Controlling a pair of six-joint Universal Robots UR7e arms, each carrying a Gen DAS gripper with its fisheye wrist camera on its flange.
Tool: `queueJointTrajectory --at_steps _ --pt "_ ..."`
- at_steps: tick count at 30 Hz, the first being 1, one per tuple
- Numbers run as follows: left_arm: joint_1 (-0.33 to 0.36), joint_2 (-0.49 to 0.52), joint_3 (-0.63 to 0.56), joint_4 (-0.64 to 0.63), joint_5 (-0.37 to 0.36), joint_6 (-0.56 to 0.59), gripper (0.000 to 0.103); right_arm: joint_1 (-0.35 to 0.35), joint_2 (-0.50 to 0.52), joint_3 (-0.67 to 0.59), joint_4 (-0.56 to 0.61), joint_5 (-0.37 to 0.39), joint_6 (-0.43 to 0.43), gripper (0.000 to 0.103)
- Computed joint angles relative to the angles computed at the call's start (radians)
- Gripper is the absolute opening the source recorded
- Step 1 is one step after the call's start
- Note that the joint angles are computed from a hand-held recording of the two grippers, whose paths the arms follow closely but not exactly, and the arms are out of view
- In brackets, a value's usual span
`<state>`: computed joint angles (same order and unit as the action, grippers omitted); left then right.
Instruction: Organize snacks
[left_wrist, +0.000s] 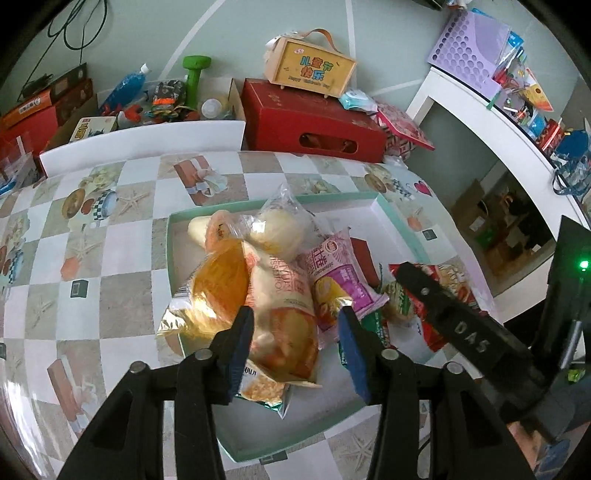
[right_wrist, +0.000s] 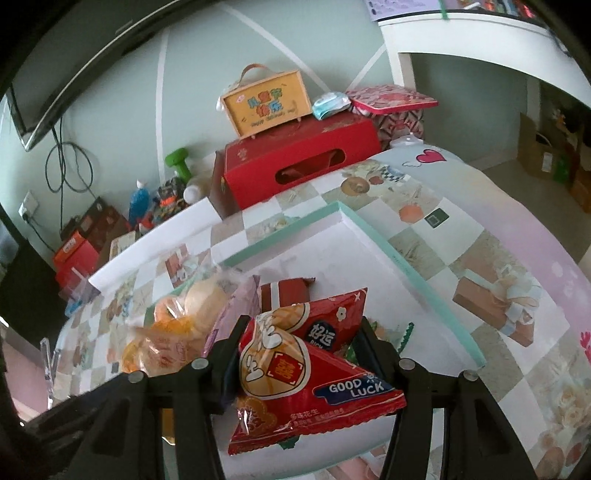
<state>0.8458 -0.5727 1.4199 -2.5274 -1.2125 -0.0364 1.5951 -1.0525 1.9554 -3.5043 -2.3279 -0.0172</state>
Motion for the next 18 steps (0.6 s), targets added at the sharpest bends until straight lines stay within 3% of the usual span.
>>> queueJointTrajectory --at_steps 2,5,7,9,15,18 --pt "-0.003 -0.007 0.009 -0.002 0.004 0.0 0.065 0.003 0.006 -0.004 0.007 -0.008 -0.008 0.059" --pt "-0.006 -0.026 0.031 -0.01 0.016 -0.006 0.065 0.01 0.012 -0.007 0.011 -0.023 -0.015 0.059" --pt "-0.009 -0.038 0.046 -0.018 0.04 -0.014 0.068 0.013 0.015 -0.007 0.013 -0.033 -0.018 0.068" --pt "-0.013 -0.056 0.073 -0.044 0.086 -0.02 0.081 0.018 0.021 -0.008 0.005 -0.046 -0.024 0.086" --pt "-0.015 -0.099 0.134 -0.095 0.228 -0.029 0.092 0.041 0.034 -0.003 0.0 -0.082 -0.041 0.103" --pt "-0.013 -0.121 0.167 -0.118 0.297 -0.023 0.092 0.063 0.042 0.007 -0.012 -0.092 -0.059 0.103"
